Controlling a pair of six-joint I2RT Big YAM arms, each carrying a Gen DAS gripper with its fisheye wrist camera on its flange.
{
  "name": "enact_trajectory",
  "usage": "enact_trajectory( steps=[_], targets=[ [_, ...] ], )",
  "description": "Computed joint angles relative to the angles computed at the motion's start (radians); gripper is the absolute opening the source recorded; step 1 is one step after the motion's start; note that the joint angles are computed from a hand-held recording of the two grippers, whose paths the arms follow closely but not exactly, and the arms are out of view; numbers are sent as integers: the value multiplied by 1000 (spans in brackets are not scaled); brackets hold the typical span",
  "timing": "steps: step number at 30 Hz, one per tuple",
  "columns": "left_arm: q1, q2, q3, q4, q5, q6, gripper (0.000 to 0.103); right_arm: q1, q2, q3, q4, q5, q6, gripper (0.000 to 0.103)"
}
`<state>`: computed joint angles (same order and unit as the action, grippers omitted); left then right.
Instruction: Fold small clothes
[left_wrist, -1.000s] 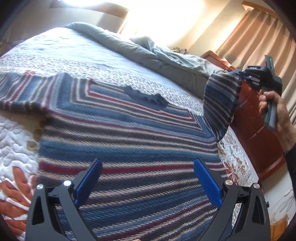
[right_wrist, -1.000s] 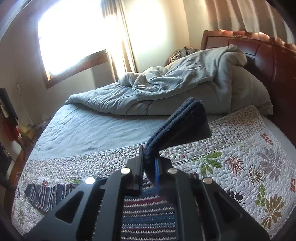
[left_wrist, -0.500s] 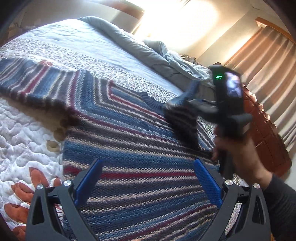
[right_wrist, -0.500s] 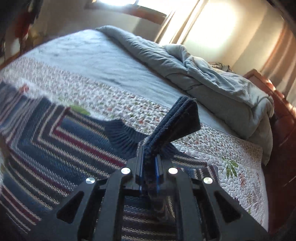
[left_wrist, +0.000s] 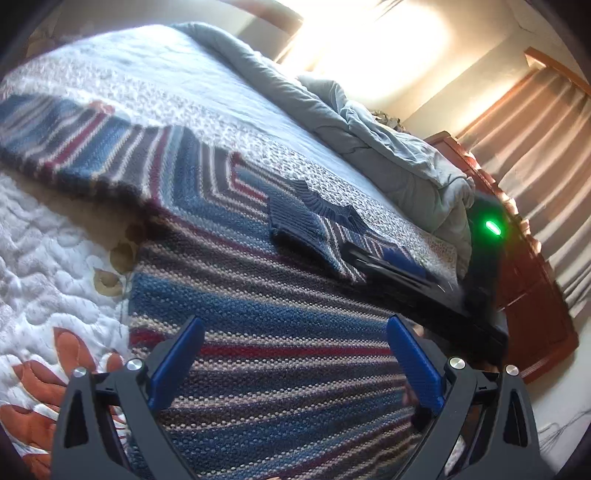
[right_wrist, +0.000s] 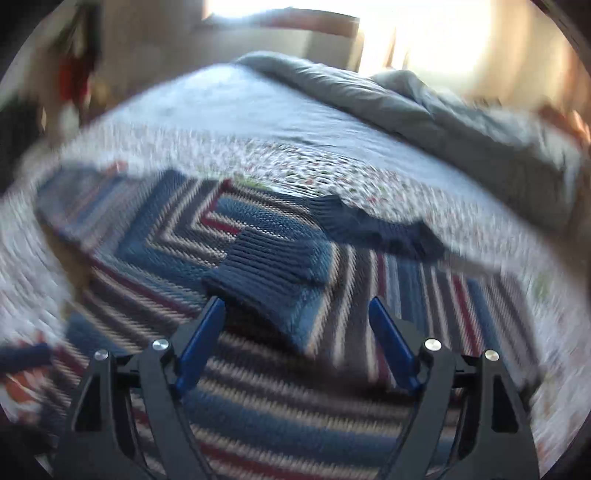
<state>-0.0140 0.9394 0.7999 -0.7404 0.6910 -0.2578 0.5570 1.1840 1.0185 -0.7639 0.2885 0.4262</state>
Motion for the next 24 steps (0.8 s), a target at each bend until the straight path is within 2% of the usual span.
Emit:
enact_trajectory(
  steps=[1, 2, 3, 4, 6, 8, 9, 10, 12, 15, 19, 20, 21, 22, 23, 24],
  targets=[
    [8, 9, -6, 17, 31, -20, 99, -15, -64, -56, 27, -51, 82, 80],
    [19, 19, -20, 53, 90, -64, 99, -22, -127, -117, 62, -91, 161, 80],
    [20, 24, -32, 97, 116, -104, 99, -30, -196, -182, 93, -128, 235, 80],
    [10, 44, -31, 141, 136, -154, 99, -31, -252, -232, 115, -143, 287, 80],
    [-29, 112, 9, 179, 160, -215, 99, -28, -327, -291, 130, -153, 389, 81],
    [-65, 200, 54, 260, 212, -331, 99, -46, -354, -308, 172, -239, 414, 81],
    [-86, 256, 87, 282, 211, -398, 99, -48, -364, -309, 184, -249, 396, 81],
    [-105, 305, 119, 283, 194, -447, 99, -42, -379, -308, 191, -227, 366, 81],
    [-135, 373, 176, 242, 163, -472, 99, -44, -400, -312, 187, -207, 340, 81],
    [-174, 436, 253, 151, 26, -438, 99, -108, -405, -334, 218, -327, 401, 81],
    [-199, 478, 303, 104, -59, -446, 96, -131, -425, -336, 230, -381, 413, 81],
    [-211, 487, 321, 90, -81, -432, 91, -129, -429, -336, 232, -394, 413, 81],
    [-225, 499, 350, 57, -120, -402, 67, -124, -435, -336, 233, -397, 414, 81],
    [-236, 518, 382, 15, -157, -374, 37, -117, -448, -337, 223, -397, 414, 81],
    [-244, 534, 407, -21, -189, -365, 29, -107, -447, -335, 225, -397, 417, 81],
    [-248, 545, 423, -40, -215, -372, 14, -107, -445, -334, 226, -405, 418, 81]
  ],
)
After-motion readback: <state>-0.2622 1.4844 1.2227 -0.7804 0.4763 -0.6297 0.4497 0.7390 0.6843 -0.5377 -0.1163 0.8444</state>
